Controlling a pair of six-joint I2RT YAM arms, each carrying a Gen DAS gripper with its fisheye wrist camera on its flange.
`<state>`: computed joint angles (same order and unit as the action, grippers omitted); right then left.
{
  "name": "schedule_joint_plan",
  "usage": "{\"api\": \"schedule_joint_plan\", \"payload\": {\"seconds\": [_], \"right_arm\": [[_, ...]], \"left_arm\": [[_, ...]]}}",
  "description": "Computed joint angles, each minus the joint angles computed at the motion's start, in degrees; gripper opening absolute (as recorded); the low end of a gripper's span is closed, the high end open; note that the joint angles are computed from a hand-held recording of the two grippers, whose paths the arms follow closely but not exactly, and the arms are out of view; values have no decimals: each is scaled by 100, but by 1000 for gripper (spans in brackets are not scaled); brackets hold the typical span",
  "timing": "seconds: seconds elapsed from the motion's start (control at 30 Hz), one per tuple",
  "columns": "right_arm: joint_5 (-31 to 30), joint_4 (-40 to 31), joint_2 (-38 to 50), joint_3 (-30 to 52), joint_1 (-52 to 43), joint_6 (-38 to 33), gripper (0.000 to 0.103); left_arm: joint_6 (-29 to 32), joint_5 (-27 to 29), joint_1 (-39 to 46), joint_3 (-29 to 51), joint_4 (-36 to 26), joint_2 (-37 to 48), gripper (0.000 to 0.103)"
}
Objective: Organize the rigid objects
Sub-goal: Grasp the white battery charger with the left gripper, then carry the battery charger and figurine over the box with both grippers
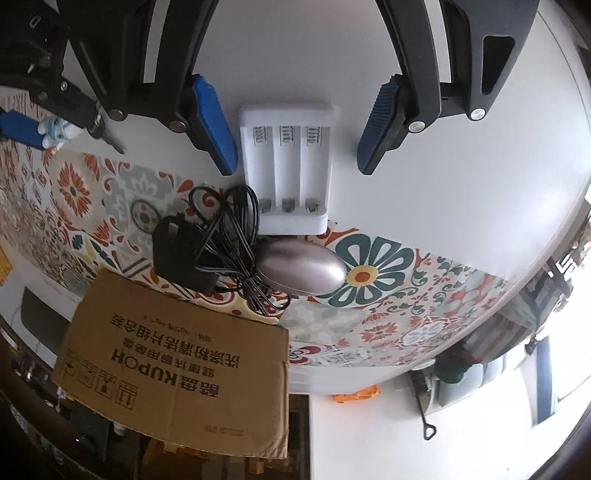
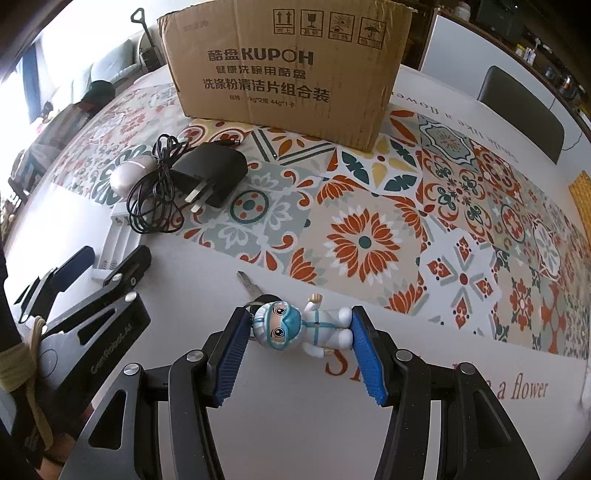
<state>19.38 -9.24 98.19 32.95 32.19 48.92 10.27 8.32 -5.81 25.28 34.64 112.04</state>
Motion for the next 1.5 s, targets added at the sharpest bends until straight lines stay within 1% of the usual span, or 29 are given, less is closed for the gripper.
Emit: {"api": "schedule_joint_plan", "payload": {"seconds": [0.03,0.07,0.13,0.37,0.47,0.57,0.83,1.03,1.27,1.5], "right_arm": [[-18,37,0,-20,-35,-42,55],[-17,44,-2,-27,-46,-56,55],[-31,93,-20,-65,-81,-101,55],[-64,193,-105,-167,-46,-76,55],[-47,202,-147,-183,-5,-53,55],[-26,175,-209,-182,61,-1,55],[78,8,-472,-120,288,173,55],[274,-247,-857,-84,373,290,55],[511,-662,-1322,62,441,425,55],[790,-1060,-1755,300,453,507,55]], "left_arm": [[-25,1,0,9,2,7,65],[-33,-10,-20,19,29,19,58],[17,26,-45,13,62,10,48],[177,-97,-49,-157,156,-100,48],[267,63,96,-219,-90,-285,48],[416,89,170,-328,-138,-482,48],[633,440,465,-348,-918,-1246,48],[746,653,572,-233,-1578,-1854,48],[885,998,658,186,-2603,-2455,48],[988,1286,676,666,-3307,-2828,48]]}}
